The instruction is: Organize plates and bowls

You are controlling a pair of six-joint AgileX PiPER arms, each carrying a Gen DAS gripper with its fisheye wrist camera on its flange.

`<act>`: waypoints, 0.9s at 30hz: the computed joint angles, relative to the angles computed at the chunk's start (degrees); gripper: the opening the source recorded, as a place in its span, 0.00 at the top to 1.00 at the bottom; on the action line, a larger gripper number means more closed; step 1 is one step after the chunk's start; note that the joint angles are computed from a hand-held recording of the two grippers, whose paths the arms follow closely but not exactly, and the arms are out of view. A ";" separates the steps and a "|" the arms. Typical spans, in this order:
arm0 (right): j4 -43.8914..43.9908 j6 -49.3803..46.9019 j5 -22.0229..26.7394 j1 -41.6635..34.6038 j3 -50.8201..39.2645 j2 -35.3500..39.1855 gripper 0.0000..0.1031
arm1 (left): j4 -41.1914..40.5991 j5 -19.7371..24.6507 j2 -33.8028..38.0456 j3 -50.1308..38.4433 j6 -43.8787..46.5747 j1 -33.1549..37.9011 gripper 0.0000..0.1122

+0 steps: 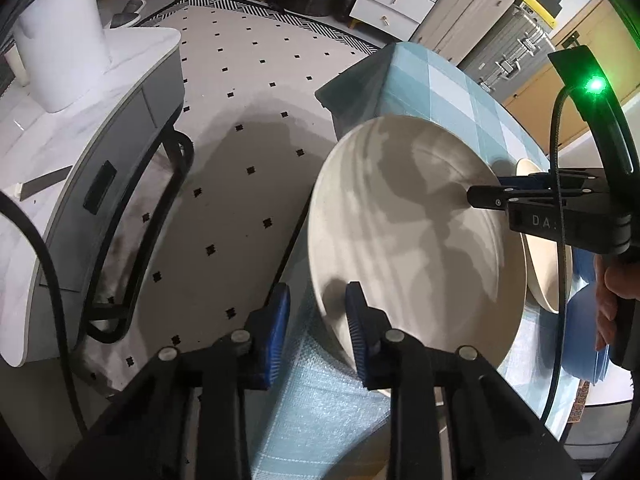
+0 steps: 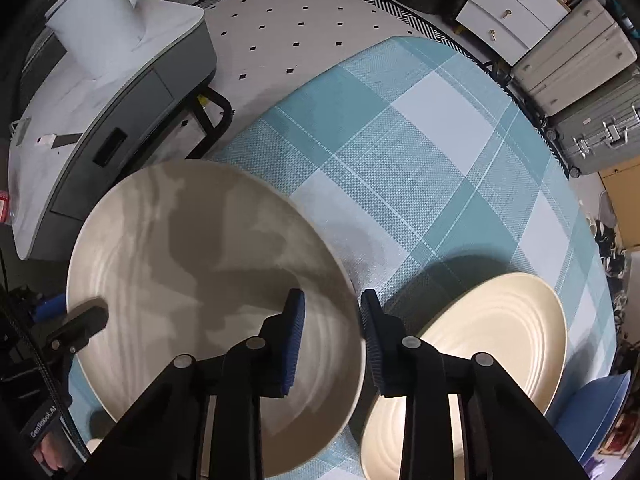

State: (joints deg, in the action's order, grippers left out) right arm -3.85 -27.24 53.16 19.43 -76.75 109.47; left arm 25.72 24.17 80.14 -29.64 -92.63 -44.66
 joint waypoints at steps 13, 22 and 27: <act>4.16 -1.34 1.09 -1.92 0.80 -0.84 0.81 | -2.04 2.81 -1.65 0.28 0.50 -0.58 0.79; 9.31 -4.17 6.55 -4.35 1.31 -0.73 0.80 | -1.87 3.04 -2.59 1.58 -0.70 -1.00 0.79; 10.89 -4.37 6.79 -5.75 2.37 -1.40 0.79 | -2.83 2.42 -2.94 1.86 0.42 -0.94 0.81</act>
State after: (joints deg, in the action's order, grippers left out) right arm 7.04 -31.61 59.95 13.68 -74.39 108.07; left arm 22.89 26.59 77.20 -27.78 -92.21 -45.60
